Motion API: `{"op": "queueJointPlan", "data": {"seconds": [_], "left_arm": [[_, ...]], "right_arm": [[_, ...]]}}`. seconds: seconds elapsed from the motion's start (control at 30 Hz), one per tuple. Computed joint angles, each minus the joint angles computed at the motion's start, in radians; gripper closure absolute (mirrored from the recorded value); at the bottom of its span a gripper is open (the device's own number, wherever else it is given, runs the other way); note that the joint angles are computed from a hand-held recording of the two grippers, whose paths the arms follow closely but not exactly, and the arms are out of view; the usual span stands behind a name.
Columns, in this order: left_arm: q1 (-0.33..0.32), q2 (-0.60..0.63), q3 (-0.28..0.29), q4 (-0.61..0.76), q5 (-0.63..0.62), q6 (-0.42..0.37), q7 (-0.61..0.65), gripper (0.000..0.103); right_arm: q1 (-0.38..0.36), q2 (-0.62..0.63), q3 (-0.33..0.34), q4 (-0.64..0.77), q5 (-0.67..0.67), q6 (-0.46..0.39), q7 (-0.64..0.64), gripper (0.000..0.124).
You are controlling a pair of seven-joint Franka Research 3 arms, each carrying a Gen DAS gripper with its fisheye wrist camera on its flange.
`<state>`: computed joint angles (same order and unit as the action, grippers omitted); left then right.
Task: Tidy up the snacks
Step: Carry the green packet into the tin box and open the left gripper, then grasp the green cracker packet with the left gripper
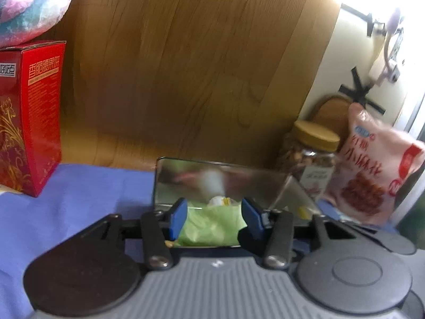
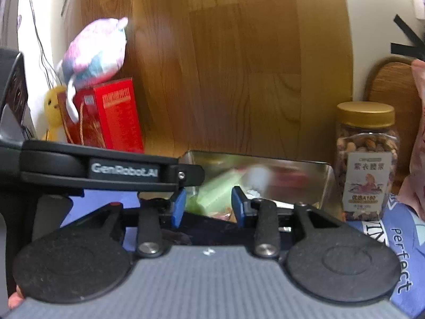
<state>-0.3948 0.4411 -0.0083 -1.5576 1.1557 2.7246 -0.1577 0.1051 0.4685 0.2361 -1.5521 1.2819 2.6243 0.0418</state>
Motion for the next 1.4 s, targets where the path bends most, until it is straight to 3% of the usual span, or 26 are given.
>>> {"op": "queueJointPlan", "data": {"seconds": [0.07,0.13,0.2,0.3,0.4,0.53,0.7,0.8,0.87,0.9,0.97,1.03,1.07,1.13,1.2,1.27,1.3,1.33,1.4], "left_arm": [[-0.009,-0.051,0.011,-0.06,0.043,0.013,-0.038,0.057],[-0.024,-0.146,0.035,-0.174,0.212,0.05,-0.2,0.056],[-0.014,-0.251,0.027,-0.304,0.314,0.067,-0.328,0.055],[0.025,-0.379,0.005,-0.489,0.45,0.131,-0.538,0.055],[0.054,-0.454,-0.038,-0.608,0.405,0.106,-0.507,0.055],[0.096,-0.484,-0.09,-0.69,0.236,0.028,-0.396,0.05],[0.186,-0.495,-0.114,-0.74,0.174,0.093,-0.48,0.05],[0.226,-0.519,-0.153,-0.759,0.277,0.119,-0.619,0.05],[0.231,-0.536,-0.183,-0.77,0.259,0.093,-0.612,0.05],[0.235,-0.545,-0.193,-0.778,0.264,0.092,-0.624,0.05],[0.243,-0.557,-0.205,-0.788,0.298,0.107,-0.677,0.05],[0.25,-0.57,-0.211,-0.802,0.346,0.126,-0.752,0.05],[0.252,-0.57,-0.214,-0.801,0.374,0.135,-0.79,0.05],[0.256,-0.568,-0.213,-0.792,0.49,0.163,-0.921,0.05],[0.25,-0.554,-0.206,-0.78,0.519,0.173,-0.959,0.05],[0.246,-0.532,-0.202,-0.766,0.515,0.165,-0.959,0.052],[0.241,-0.528,-0.204,-0.763,0.512,0.149,-0.955,0.054],[0.237,-0.525,-0.205,-0.762,0.483,0.135,-0.92,0.057],[0.233,-0.519,-0.203,-0.763,0.419,0.142,-0.853,0.078]], "right_arm": [[-0.019,-0.024,0.013,-0.035,0.055,-0.001,-0.047,0.082],[-0.056,-0.094,0.016,-0.123,0.154,-0.05,-0.125,0.08],[-0.078,-0.15,-0.018,-0.196,0.144,-0.171,-0.066,0.075],[-0.096,-0.195,-0.086,-0.276,0.024,-0.401,0.084,0.074],[-0.073,-0.217,-0.129,-0.336,-0.048,-0.46,0.142,0.074],[-0.039,-0.234,-0.142,-0.375,-0.017,-0.419,0.14,0.074],[-0.003,-0.233,-0.13,-0.357,0.0,-0.447,0.079,0.074],[0.052,-0.263,-0.112,-0.403,-0.046,-0.356,-0.095,0.076],[0.121,-0.3,-0.099,-0.487,-0.024,-0.127,-0.301,0.077],[0.125,-0.308,-0.075,-0.516,0.083,-0.027,-0.468,0.076],[0.145,-0.294,-0.072,-0.508,0.21,0.089,-0.606,0.076],[0.156,-0.252,-0.094,-0.452,0.176,0.116,-0.463,0.076],[0.144,-0.244,-0.101,-0.429,0.153,0.075,-0.379,0.075],[0.101,-0.232,-0.112,-0.383,0.088,-0.124,-0.217,0.075],[0.08,-0.185,-0.116,-0.303,0.004,-0.274,-0.046,0.075],[0.094,-0.129,-0.101,-0.234,-0.038,-0.266,0.047,0.075],[0.099,-0.096,-0.096,-0.195,-0.073,-0.271,0.096,0.077],[0.102,-0.069,-0.093,-0.165,-0.123,-0.293,0.162,0.09],[0.085,-0.03,-0.083,-0.125,-0.184,-0.37,0.292,0.09]]}}
